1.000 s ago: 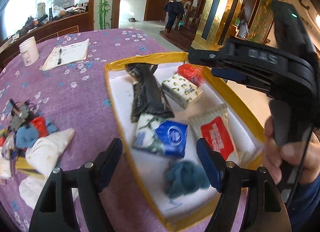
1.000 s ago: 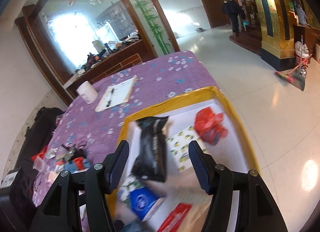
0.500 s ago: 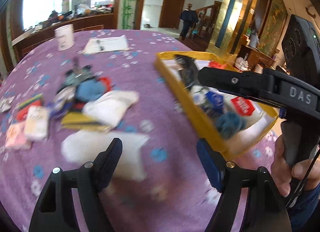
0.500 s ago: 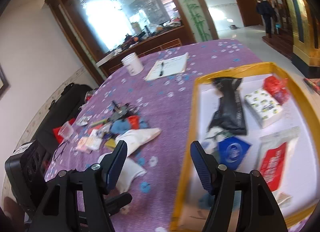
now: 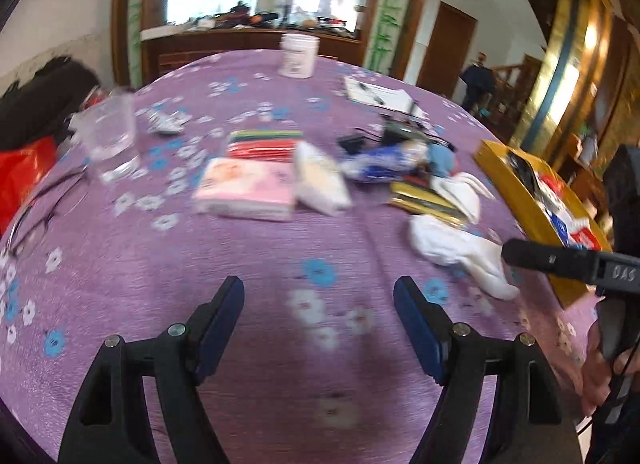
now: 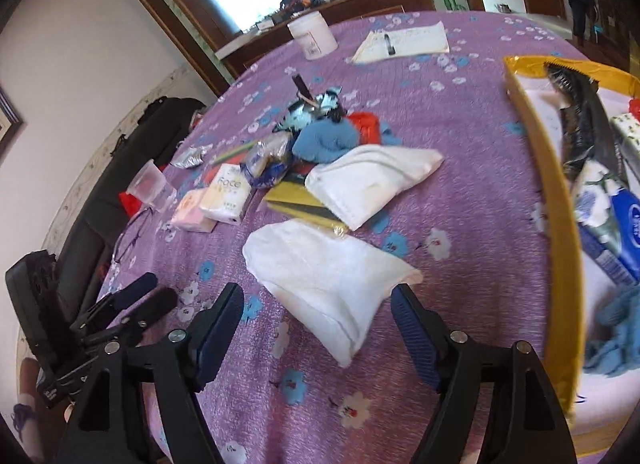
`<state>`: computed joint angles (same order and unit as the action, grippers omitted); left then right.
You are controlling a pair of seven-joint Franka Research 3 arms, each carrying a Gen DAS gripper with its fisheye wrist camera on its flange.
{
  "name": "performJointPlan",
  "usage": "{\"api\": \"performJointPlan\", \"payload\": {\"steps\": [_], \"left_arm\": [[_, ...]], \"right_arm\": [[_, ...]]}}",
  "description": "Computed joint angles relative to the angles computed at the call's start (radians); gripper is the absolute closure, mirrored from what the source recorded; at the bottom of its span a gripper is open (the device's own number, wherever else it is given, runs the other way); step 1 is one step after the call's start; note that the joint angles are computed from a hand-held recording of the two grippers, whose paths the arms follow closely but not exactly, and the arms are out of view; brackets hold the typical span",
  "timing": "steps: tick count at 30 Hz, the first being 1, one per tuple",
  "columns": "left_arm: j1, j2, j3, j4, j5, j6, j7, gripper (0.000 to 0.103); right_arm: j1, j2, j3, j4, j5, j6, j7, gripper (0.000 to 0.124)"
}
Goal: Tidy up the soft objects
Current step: 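Grasp white cloth with right tool while left tool returns over the pile, then grasp pink tissue pack with left tool while right tool holds white cloth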
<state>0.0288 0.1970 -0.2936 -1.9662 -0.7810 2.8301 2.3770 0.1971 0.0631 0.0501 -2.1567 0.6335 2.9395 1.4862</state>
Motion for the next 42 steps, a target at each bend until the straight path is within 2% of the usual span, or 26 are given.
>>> {"api": "performJointPlan", "payload": {"steps": [5,7,8,9,11,12,14,17,19,20,21,23,25,27,29,31,34,38,42], "left_arm": [[0.034,0.008,0.0,0.013,-0.07,-0.024,0.05,0.026],[0.033,0.011,0.005,0.016,-0.074,-0.025,0.052,0.026],[0.033,0.012,0.008,0.016,-0.072,-0.026,0.051,0.026],[0.033,0.012,0.011,0.017,-0.068,-0.029,0.047,0.026],[0.035,0.009,0.015,0.015,-0.067,-0.032,0.044,0.026],[0.035,0.005,0.017,0.011,-0.066,-0.032,0.042,0.026],[0.035,0.009,0.025,0.02,-0.051,-0.042,0.026,0.026],[0.036,0.019,0.035,0.048,-0.018,-0.068,-0.01,0.025],[0.033,0.04,0.047,0.09,0.03,-0.096,-0.061,0.017],[0.031,0.054,0.051,0.114,0.06,-0.106,-0.091,0.017],[0.02,0.076,0.062,0.149,0.113,-0.112,-0.147,0.017],[0.001,0.121,0.082,0.22,0.229,-0.13,-0.255,0.017],[-0.005,0.188,0.089,0.328,0.324,-0.209,-0.327,0.016],[-0.04,0.264,0.12,0.442,0.449,-0.28,-0.442,0.016],[-0.062,0.312,0.134,0.506,0.539,-0.31,-0.505,0.016],[-0.065,0.346,0.125,0.546,0.593,-0.341,-0.533,0.016],[-0.056,0.366,0.098,0.558,0.644,-0.33,-0.558,0.013],[-0.081,0.402,0.105,0.595,0.745,-0.291,-0.625,0.012],[-0.081,0.435,0.095,0.638,0.785,-0.306,-0.658,0.012]], "right_arm": [[0.03,0.086,-0.028,0.089,-0.196,-0.015,0.193,0.043],[0.073,0.134,-0.071,0.149,-0.366,-0.051,0.306,0.042],[0.124,0.153,-0.129,0.166,-0.516,-0.04,0.418,0.043],[0.152,0.168,-0.163,0.179,-0.606,-0.039,0.491,0.05],[0.138,0.172,-0.152,0.185,-0.642,-0.033,0.508,0.088],[0.104,0.169,-0.114,0.184,-0.607,-0.041,0.455,0.099],[0.057,0.155,-0.06,0.163,-0.529,-0.034,0.372,0.102],[-0.033,0.103,0.058,0.094,-0.272,0.006,0.134,0.102],[-0.015,0.062,0.054,0.037,-0.231,0.039,0.089,0.102],[-0.008,0.047,0.054,0.012,-0.186,0.061,0.041,0.102],[-0.035,0.037,0.089,0.003,-0.07,0.066,-0.056,0.102],[-0.042,0.034,0.102,0.005,0.089,0.065,-0.169,0.102],[-0.04,0.032,0.101,0.011,0.212,0.063,-0.257,0.102],[-0.018,0.031,0.082,0.011,0.222,0.067,-0.272,0.102],[-0.003,0.031,0.07,0.013,0.225,0.068,-0.281,0.102],[0.004,0.032,0.063,0.016,0.241,0.068,-0.291,0.101],[0.012,0.033,0.056,0.018,0.251,0.069,-0.3,0.101],[0.018,0.03,0.052,0.012,0.252,0.076,-0.295,0.101],[0.022,0.027,0.051,0.009,0.259,0.086,-0.298,0.1]]}}
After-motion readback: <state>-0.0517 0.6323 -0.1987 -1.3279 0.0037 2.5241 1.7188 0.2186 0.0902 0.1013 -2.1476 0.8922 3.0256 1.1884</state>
